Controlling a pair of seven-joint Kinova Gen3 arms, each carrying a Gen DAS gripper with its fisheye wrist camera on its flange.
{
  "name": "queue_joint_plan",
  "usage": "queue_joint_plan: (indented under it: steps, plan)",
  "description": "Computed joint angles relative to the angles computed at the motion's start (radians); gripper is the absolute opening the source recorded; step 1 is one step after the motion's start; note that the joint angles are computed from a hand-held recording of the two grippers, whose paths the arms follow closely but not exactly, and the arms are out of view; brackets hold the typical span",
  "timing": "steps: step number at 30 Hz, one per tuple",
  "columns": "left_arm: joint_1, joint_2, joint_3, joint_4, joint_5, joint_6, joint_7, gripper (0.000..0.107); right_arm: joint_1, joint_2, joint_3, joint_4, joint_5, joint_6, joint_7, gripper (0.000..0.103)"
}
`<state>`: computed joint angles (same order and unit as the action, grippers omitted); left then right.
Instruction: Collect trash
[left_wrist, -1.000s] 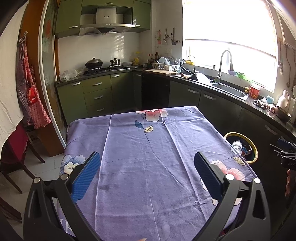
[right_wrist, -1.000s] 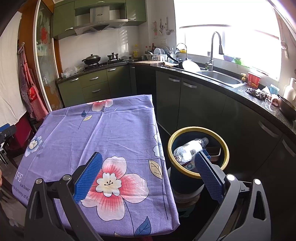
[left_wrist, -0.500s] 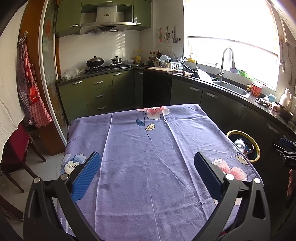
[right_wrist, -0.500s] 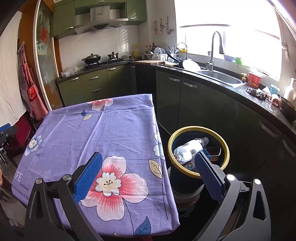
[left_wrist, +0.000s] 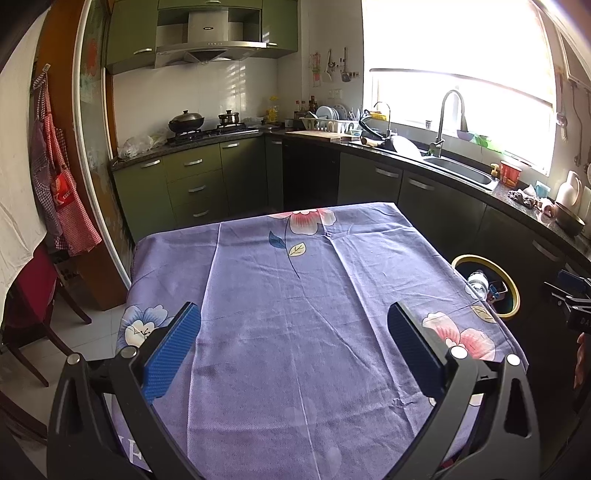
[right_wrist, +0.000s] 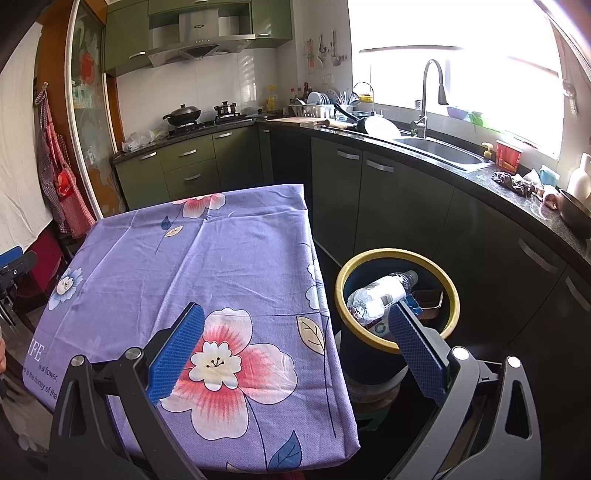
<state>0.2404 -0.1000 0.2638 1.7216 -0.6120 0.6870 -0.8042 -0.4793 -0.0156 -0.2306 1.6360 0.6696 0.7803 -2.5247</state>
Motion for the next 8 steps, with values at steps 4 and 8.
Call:
queue_joint_plan:
  steps: [4, 8]
  plan:
    - [0.008, 0.020, -0.013, -0.023, 0.031, 0.022, -0.035, 0.096, 0.000, 0.003, 0.002, 0.000, -0.004, 0.000, 0.002, 0.098]
    - [0.008, 0.068, -0.056, -0.067, 0.127, 0.037, -0.131, 0.096, 0.004, 0.024, 0.013, -0.024, -0.036, 0.007, 0.040, 0.098]
